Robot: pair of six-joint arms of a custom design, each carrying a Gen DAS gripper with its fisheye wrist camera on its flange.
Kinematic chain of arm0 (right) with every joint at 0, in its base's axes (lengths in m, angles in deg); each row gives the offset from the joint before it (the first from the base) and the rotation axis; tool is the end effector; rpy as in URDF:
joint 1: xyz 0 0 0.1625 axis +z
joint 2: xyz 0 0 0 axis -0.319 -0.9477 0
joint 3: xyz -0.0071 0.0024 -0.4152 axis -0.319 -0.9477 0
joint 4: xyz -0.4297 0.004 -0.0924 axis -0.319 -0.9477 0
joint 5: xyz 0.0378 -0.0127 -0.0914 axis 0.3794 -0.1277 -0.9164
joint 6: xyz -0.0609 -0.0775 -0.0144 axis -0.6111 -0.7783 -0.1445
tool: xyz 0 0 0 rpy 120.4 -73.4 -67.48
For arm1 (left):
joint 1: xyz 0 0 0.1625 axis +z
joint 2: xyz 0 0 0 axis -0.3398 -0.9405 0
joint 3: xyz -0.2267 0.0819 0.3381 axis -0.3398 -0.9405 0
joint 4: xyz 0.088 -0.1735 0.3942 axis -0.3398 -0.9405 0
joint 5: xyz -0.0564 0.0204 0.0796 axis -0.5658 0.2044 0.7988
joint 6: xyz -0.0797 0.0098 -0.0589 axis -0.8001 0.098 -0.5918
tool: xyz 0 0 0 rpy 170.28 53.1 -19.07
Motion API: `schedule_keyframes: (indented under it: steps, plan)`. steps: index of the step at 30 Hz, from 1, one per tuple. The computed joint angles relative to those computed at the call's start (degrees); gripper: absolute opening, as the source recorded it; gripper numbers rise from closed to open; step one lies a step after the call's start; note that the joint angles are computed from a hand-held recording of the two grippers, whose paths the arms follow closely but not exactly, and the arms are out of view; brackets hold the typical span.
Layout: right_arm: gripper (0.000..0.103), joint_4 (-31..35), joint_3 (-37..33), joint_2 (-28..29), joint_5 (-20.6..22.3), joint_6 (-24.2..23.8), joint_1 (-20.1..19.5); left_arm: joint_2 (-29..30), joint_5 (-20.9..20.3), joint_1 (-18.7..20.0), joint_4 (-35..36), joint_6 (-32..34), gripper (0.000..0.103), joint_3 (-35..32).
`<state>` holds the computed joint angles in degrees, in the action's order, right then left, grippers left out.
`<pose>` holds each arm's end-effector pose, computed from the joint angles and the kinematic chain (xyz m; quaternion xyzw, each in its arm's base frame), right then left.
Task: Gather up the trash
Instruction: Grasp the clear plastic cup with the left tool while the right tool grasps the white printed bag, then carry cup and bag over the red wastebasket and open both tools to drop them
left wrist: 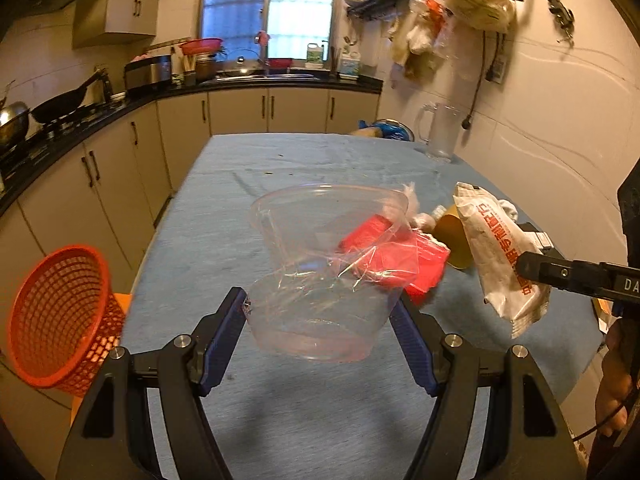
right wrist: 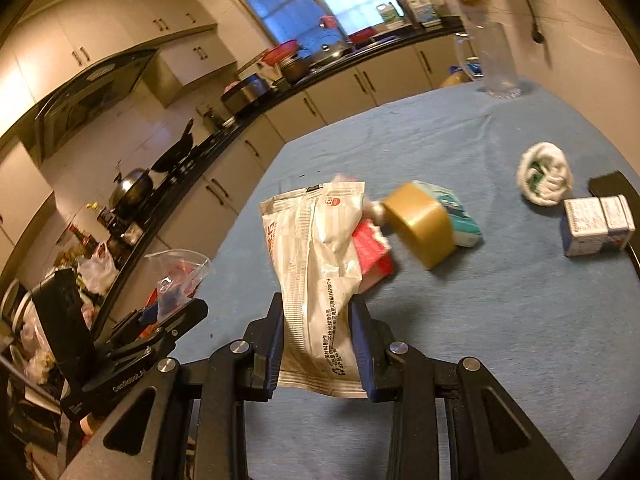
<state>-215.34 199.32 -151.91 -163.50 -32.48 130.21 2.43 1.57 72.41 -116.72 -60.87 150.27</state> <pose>0.2365 -0.4494 0.2146 -0.1967 -0.7997 0.5242 0.2170 -0.2950 -0.6379 0.1408 0.5235 0.8329 -0.1548 0.0911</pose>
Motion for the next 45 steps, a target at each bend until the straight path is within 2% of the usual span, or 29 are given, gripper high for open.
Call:
schedule_keyframes:
  steps: [12, 25, 38, 45]
  plan:
    - [0.033, 5.59, -7.35, 5.01, 6.30, -2.61, -1.19, -2.25, 2.43, 2.82, -0.13, -0.57, 0.072, -0.99]
    - [0.033, 13.01, -18.03, 11.23, 13.24, -5.74, -2.59, -2.68, 4.86, 6.07, -0.24, -1.61, 0.072, -5.52]
    - [0.033, 22.86, -31.28, 18.16, 19.57, -8.23, -4.22, 0.36, 11.43, 10.64, -0.34, -1.84, 0.072, -16.13]
    - [0.034, 29.68, -41.23, 23.51, 25.03, -9.39, -5.86, 5.01, 14.07, 12.86, 3.99, -3.86, 0.072, -23.61]
